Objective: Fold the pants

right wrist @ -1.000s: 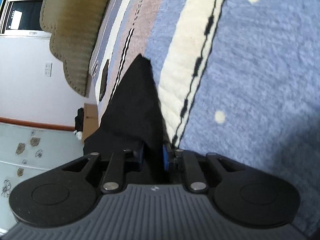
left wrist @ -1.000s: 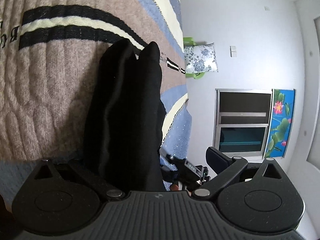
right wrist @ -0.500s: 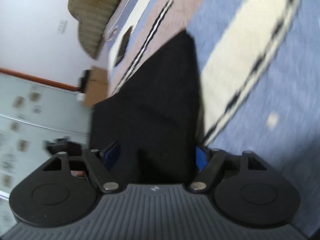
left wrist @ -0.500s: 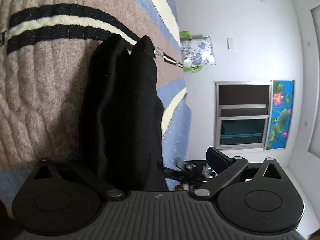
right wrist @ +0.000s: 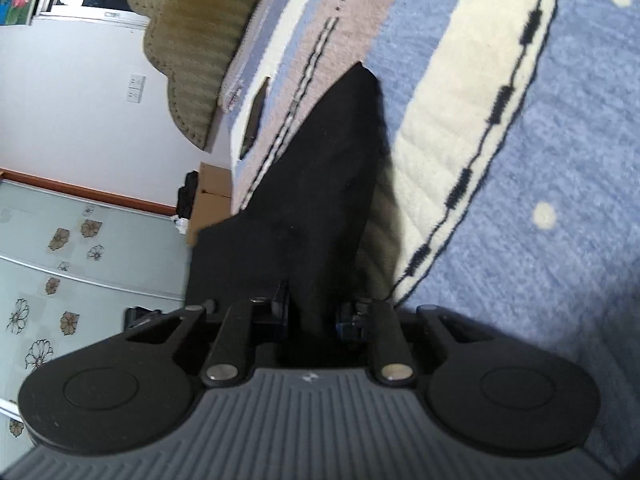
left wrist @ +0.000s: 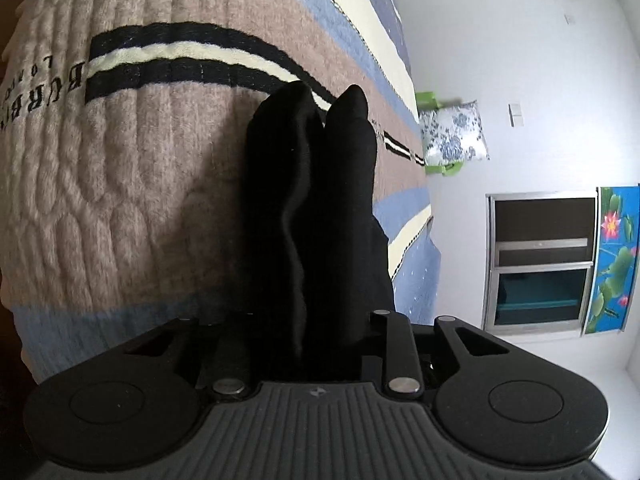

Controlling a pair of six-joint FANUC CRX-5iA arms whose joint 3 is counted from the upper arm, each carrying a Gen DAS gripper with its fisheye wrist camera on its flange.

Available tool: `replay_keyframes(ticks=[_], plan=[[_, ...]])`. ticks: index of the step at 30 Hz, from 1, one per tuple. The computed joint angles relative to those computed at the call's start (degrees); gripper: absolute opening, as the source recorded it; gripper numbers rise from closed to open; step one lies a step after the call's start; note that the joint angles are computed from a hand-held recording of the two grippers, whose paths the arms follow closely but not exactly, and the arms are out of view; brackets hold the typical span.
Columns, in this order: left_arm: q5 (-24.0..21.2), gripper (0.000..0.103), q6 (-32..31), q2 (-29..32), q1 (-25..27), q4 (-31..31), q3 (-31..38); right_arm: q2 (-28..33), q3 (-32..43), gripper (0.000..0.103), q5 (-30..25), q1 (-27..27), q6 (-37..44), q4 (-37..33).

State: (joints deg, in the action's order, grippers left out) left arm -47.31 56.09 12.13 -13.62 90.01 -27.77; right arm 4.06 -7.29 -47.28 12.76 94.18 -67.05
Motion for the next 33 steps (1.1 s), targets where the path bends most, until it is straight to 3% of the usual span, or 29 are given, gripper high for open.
replay_keyframes(ticks=[7,13,24,28,33], plan=[[3.3,0.024,4.6,-2.3,-1.1,-10.9,6.1,-3.0,-0.5,0.017,-0.3,-0.9,1.5,1.5],[4.9,0.024,4.3,1.3,-4.2,-12.0,14.1,-6.0,0.4,0.017,-0.5,-3.9,3.5,2.6],[5.8,0.024,10.9,19.2,-8.8,-17.3,40.9,-6.5,7.3,0.017,1.1,-9.8,2.2,12.7],[4.2,0.024,19.1,26.9,-9.2,-25.6,53.8,-3.2,11.5,0.017,1.5,-12.1,1.5,15.6],[-0.9,0.024,31.1,36.8,-9.1,-38.4,70.8,2.2,15.5,0.017,1.3,-13.9,0.0,18.1]])
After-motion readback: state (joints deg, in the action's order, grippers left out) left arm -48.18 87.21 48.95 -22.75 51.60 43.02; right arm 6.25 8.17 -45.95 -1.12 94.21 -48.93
